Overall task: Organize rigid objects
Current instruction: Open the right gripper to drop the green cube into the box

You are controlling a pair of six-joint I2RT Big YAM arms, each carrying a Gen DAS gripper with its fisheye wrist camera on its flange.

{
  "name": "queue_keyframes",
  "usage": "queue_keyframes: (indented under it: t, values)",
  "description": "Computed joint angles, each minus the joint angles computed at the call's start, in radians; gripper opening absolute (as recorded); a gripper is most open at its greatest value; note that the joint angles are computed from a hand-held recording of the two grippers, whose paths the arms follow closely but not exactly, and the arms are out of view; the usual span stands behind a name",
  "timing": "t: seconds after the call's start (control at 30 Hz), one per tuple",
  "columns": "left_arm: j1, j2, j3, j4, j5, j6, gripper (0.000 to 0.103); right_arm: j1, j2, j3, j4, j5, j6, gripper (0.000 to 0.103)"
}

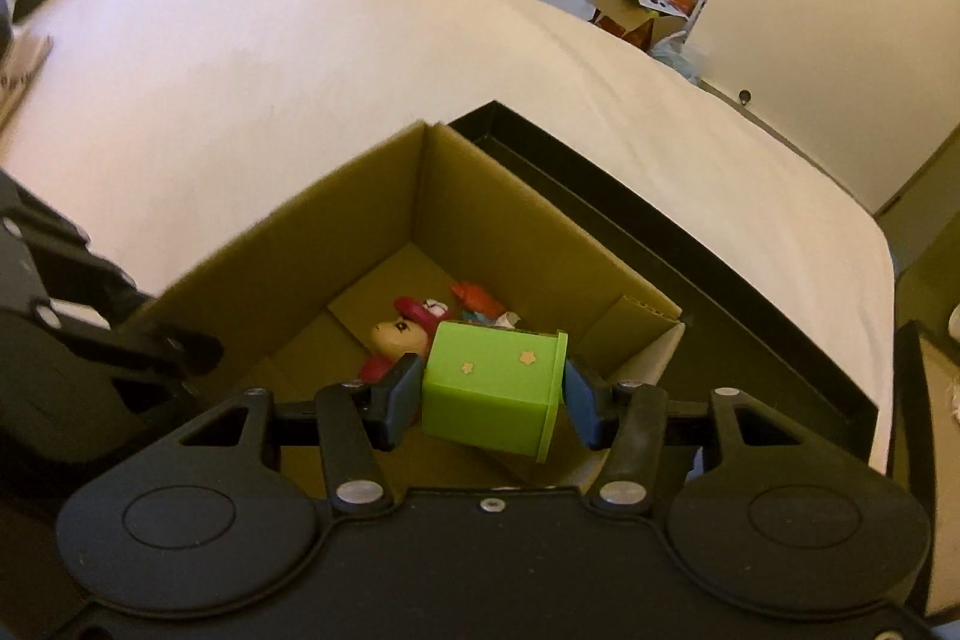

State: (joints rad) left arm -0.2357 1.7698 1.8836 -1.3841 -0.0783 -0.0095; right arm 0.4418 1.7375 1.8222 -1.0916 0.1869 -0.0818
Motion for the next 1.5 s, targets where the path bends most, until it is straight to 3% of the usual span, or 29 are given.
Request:
queue_keyframes:
  t: [0.2,0.43,0.63,0.8,1.03,1.27,1.5]
  values:
    - [0.000,-0.004,-0.003,0.005,0.003,0.004,0.011,-0.011,0.001,0.003,-0.019,0.008,0.031,0.051]
    - [0.001,-0.010,-0.012,0.013,0.004,0.009,0.010,-0.007,-0.044,-0.040,0.010,0.015,0.040,0.053]
    - [0.000,-0.008,-0.008,0.009,0.002,0.010,0.010,-0.007,-0.082,-0.069,0.030,0.004,0.101,0.054]
    - [-0.004,-0.005,-0.003,0.006,-0.007,0.006,0.010,-0.033,-0.090,-0.054,0.012,-0.058,0.203,0.054]
    - [-0.006,0.004,0.009,-0.008,-0.011,-0.006,0.011,-0.052,-0.124,-0.083,0.037,-0.056,0.217,0.057]
    - [-0.004,0.009,0.016,-0.013,-0.010,-0.009,0.011,-0.073,-0.185,-0.161,0.105,-0.034,0.215,0.068]
    - [-0.011,0.005,0.009,-0.008,-0.022,-0.002,0.011,-0.088,-0.211,-0.202,0.118,-0.035,0.242,0.070]
